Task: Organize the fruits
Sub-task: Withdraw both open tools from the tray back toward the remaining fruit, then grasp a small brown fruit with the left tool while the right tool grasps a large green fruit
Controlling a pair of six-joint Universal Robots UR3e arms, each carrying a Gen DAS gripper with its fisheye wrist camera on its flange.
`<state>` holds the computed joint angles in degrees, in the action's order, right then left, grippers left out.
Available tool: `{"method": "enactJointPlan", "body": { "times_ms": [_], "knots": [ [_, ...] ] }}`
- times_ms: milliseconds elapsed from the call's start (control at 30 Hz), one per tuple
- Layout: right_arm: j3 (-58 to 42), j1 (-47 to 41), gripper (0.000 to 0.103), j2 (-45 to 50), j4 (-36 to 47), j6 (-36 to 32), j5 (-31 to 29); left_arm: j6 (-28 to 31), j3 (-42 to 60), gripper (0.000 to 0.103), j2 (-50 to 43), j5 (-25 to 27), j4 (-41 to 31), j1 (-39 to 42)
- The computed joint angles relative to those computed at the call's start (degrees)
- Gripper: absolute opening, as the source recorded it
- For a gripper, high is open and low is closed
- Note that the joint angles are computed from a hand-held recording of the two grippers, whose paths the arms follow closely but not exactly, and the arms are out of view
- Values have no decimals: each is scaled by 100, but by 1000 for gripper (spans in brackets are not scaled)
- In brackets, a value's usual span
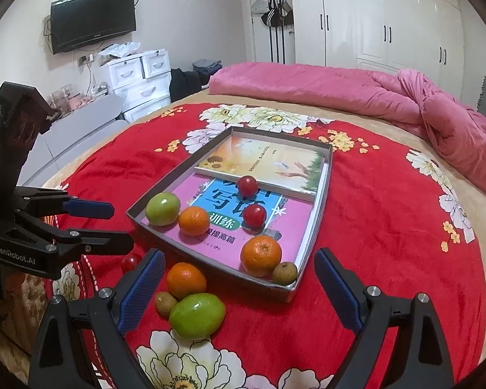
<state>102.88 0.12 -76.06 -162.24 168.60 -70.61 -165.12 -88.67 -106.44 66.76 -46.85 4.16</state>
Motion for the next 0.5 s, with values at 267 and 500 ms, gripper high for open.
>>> {"method": "enactJointPlan", "body": {
  "times_ms": [267, 500],
  "knots": [
    [-33, 124, 93, -18, 449, -345, -91, 266, -84, 76, 40, 51, -241, -128],
    [-112, 301, 93, 37, 793, -662, -293, 408, -115, 76, 45, 132, -401, -206]
  ]
}}
